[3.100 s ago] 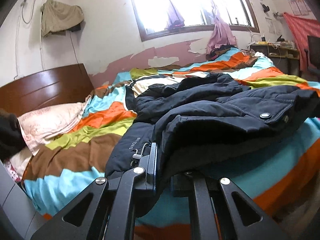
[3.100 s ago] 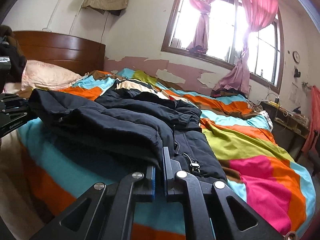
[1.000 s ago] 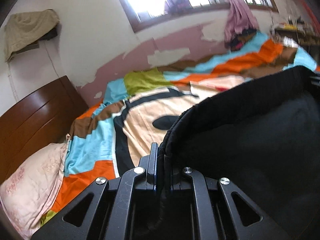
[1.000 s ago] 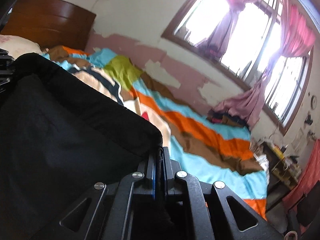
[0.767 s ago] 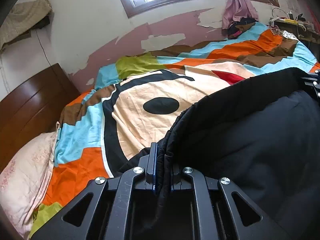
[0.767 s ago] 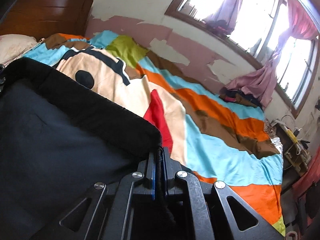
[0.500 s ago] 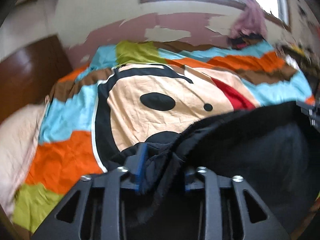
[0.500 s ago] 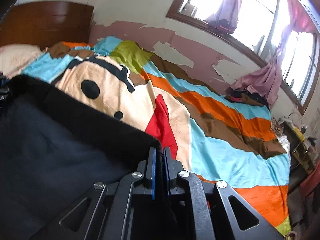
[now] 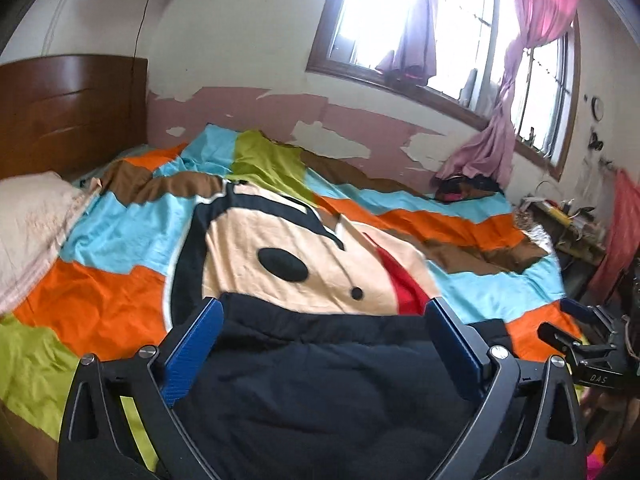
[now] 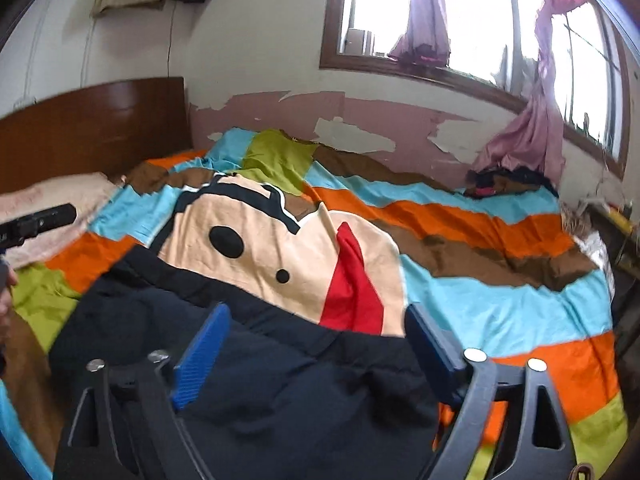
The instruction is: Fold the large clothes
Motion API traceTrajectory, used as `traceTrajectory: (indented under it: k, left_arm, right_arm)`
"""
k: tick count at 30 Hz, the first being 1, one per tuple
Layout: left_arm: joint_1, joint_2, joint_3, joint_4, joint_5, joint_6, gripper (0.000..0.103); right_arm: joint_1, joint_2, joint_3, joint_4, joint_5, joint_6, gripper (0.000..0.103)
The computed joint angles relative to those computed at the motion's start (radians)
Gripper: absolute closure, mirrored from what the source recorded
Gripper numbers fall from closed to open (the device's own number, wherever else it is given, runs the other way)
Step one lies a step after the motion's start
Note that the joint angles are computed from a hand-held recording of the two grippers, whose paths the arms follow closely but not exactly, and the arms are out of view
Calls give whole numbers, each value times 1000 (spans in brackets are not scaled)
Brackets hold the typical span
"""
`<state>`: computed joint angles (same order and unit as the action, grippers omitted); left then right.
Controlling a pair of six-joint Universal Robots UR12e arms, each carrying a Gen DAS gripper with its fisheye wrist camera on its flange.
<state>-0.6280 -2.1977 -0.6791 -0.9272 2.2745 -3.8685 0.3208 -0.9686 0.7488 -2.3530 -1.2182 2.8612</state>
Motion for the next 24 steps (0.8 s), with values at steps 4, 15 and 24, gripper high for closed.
traceTrajectory:
  k: [4, 15, 24]
  left_arm:
    - [-18, 2, -31, -15, -38, -11, 4]
    - [-38, -83, -51, 21, 54, 53, 4]
    - [-4, -147, 37, -92, 153, 71, 4]
  right_arm:
    - [-10, -56, 109, -30, 27, 22, 0]
    - [-5, -73, 346, -349, 10, 111, 0]
    - [12, 70, 112, -176, -64, 101, 0]
